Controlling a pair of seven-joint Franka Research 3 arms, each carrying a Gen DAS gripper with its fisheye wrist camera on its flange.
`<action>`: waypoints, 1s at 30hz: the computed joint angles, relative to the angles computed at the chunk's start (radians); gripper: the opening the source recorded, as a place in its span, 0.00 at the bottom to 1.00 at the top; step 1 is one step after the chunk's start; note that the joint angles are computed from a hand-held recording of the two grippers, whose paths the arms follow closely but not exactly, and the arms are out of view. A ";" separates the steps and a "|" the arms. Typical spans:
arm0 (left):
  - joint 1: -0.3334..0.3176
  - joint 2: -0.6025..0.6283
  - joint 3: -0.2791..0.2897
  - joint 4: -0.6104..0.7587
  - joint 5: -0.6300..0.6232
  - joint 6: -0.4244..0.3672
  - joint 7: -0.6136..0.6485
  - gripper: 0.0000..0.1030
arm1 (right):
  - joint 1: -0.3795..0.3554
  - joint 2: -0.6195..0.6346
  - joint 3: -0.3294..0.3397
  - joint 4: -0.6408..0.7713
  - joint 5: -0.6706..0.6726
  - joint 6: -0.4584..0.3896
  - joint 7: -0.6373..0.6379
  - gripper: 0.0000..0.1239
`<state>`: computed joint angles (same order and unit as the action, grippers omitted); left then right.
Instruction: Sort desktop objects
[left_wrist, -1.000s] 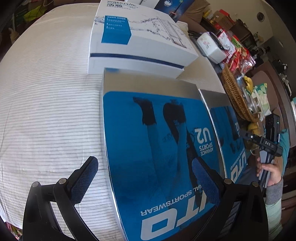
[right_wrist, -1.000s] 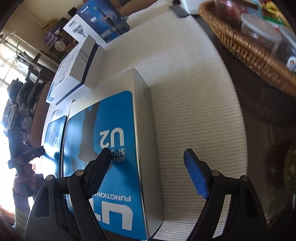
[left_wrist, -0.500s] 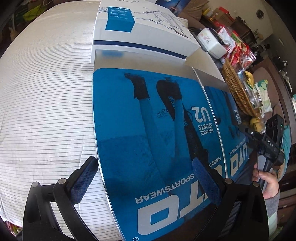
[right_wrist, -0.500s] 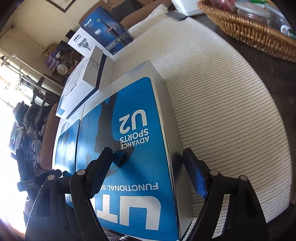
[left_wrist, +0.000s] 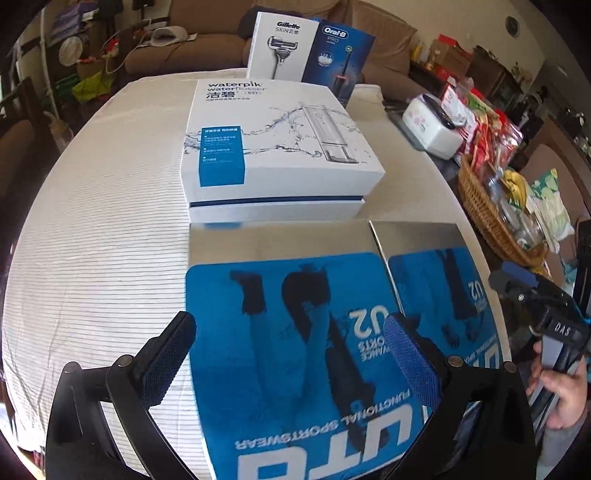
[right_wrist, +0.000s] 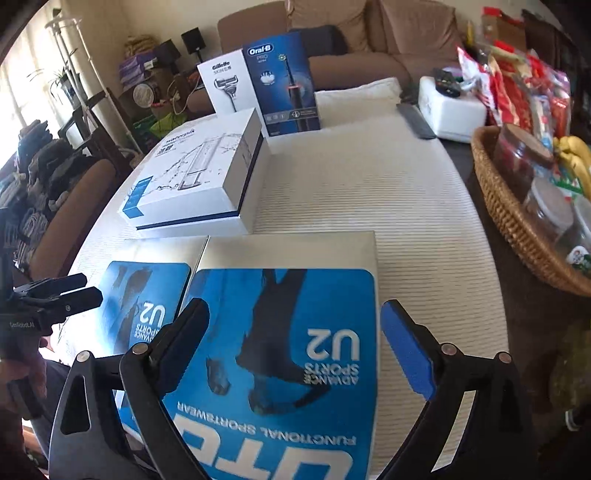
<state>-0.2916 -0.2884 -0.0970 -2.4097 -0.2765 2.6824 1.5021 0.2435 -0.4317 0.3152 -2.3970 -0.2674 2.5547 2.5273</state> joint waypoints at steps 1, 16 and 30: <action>0.007 0.025 -0.016 0.009 0.013 0.023 -0.032 1.00 | -0.013 0.033 0.009 0.019 -0.012 0.012 0.017 0.76; 0.089 0.182 -0.123 0.104 0.478 0.096 -0.419 1.00 | 0.037 0.250 -0.057 0.159 -0.232 -0.018 0.127 0.79; 0.101 0.211 -0.133 0.126 0.756 0.097 -0.685 1.00 | 0.106 0.298 -0.111 0.223 -0.315 -0.154 0.194 0.83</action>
